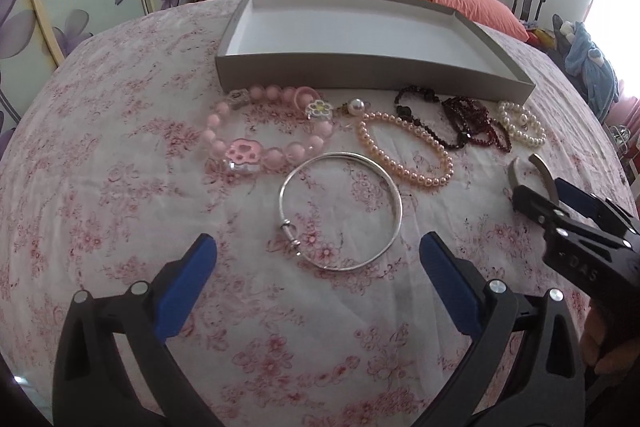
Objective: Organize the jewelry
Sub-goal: 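Grasp the thin silver bangle with the left tool while the right tool grasps the silver cuff, then carry both bangles into the gray tray and open both tools to release them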
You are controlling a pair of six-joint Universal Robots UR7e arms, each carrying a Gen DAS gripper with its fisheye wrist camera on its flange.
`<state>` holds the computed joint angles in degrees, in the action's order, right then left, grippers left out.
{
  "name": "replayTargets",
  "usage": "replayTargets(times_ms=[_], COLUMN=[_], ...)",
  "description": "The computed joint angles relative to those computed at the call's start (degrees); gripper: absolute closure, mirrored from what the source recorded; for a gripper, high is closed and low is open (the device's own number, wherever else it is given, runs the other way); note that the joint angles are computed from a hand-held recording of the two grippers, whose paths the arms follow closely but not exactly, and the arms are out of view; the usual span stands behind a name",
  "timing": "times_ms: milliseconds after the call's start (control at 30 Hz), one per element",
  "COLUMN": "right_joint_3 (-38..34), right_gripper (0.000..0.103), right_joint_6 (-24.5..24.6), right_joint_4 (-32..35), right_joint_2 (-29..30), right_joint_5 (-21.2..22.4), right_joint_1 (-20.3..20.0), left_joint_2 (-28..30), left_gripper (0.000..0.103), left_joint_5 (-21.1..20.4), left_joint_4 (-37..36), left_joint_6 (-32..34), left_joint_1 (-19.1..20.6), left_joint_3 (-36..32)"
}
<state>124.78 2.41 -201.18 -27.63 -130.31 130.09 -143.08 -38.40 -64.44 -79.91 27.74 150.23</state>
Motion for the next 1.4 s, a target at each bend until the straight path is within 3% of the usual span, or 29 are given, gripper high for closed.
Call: replayTargets(times_ms=[100, 367, 567, 867, 967, 1133, 1400], right_joint_3=[0.08, -0.22, -0.27, -0.77, -1.21, -1.12, 0.37], right_gripper=[0.036, 0.035, 0.035, 0.034, 0.035, 0.036, 0.036], right_joint_6=[0.02, -0.47, -1.13, -1.89, -2.58, -2.72, -3.02], right_joint_4=[-0.6, -1.39, -1.49, -1.64, -1.98, -2.41, -6.35], right_joint_2=[-0.06, 0.3, 0.27, 1.0, 1.66, 1.65, 1.15], right_joint_5=[0.57, 0.87, 0.39, -0.71, -1.56, -1.12, 1.04], right_joint_1=[-0.4, -0.75, -0.83, -0.59, -0.29, -0.56, -1.08], left_joint_2=[4.15, 10.24, 11.04, 11.17, 10.69, 9.06, 1.71], left_gripper=[0.011, 0.019, 0.033, 0.027, 0.034, 0.035, 0.035], left_joint_5=[1.26, 4.46, 5.88, 5.63, 5.89, 5.7, 4.26], left_joint_4=[-6.97, -15.43, -15.35, -15.18, -15.21, -14.59, -2.79], left_joint_6=[3.74, 7.35, 6.1, 6.13, 6.13, 6.8, -0.36], left_joint_1=[3.15, 6.96, 6.83, 6.15, 5.9, 5.36, 1.02], left_joint_3=[0.8, 1.28, 1.23, 1.49, 1.66, 1.96, 0.79])
